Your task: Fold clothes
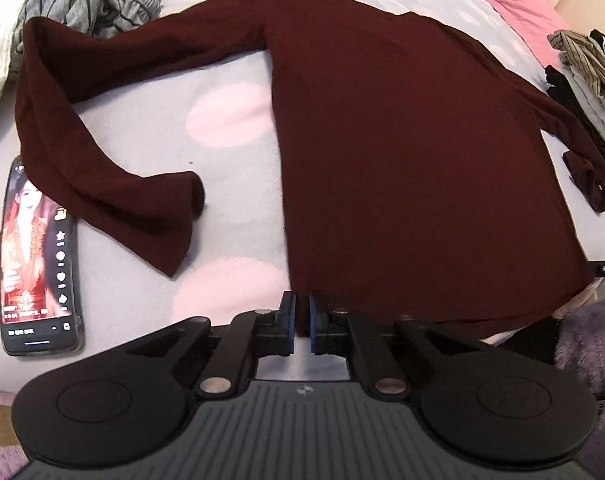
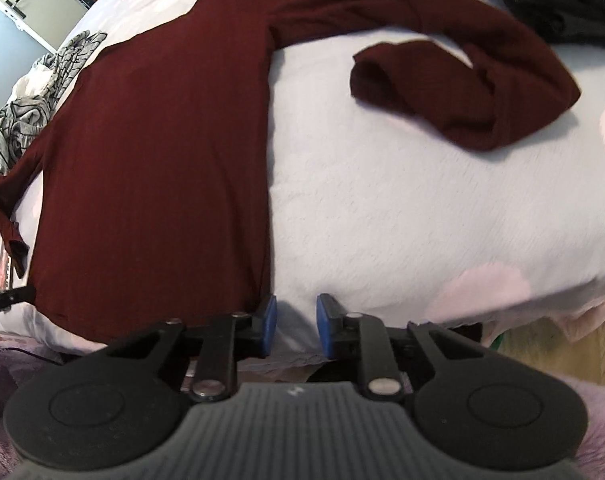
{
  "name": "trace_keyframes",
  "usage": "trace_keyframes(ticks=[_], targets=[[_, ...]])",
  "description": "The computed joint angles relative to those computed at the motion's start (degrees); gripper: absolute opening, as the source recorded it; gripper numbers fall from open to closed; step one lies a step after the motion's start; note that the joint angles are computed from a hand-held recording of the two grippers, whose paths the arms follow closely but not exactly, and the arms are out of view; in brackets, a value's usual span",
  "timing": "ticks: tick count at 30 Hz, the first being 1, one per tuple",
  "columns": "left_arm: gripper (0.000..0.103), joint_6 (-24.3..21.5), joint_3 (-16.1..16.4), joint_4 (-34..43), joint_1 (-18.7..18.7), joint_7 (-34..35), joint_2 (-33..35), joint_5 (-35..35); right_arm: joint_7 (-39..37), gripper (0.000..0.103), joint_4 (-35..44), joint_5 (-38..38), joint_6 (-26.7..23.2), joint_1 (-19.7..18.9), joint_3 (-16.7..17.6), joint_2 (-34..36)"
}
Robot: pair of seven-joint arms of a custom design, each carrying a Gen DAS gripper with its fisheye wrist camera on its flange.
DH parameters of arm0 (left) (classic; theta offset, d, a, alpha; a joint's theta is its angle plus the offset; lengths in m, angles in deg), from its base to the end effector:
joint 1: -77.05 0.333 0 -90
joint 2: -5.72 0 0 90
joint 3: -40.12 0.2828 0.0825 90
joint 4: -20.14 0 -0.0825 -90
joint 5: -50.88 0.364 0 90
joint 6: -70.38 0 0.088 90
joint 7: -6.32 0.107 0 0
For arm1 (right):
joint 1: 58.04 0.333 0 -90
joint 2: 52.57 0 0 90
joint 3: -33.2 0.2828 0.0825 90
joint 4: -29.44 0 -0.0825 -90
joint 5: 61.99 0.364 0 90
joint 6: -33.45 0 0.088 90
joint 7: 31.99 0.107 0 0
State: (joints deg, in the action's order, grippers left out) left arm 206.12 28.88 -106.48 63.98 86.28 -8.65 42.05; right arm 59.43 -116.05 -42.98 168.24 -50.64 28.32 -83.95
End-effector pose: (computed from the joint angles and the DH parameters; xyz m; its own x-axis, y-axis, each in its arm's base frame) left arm 0.4547 -0.2130 0.5004 -0.1923 -0.9681 0.1606 -0.9214 0.1218 -0.3690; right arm 0.4092 0.0213 0.4751 -0.1039 -0.9324 -0.3462 -0.9303 0.2142 -0.2976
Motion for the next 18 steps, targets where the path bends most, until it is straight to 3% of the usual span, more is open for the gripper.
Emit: trace_keyframes(ticks=[11, 18], targets=[[0.004, 0.23, -0.19, -0.75, 0.12, -1.97, -0.91, 1.63, 0.84, 0.027, 0.02, 4.56, 1.31, 0.56, -0.96, -0.44], [0.004, -0.5, -1.11, 0.03, 0.19, -3.41, -0.04, 4.3, -3.02, 0.027, 1.43, 8.61, 1.4, 2.59, -2.01, 1.49]])
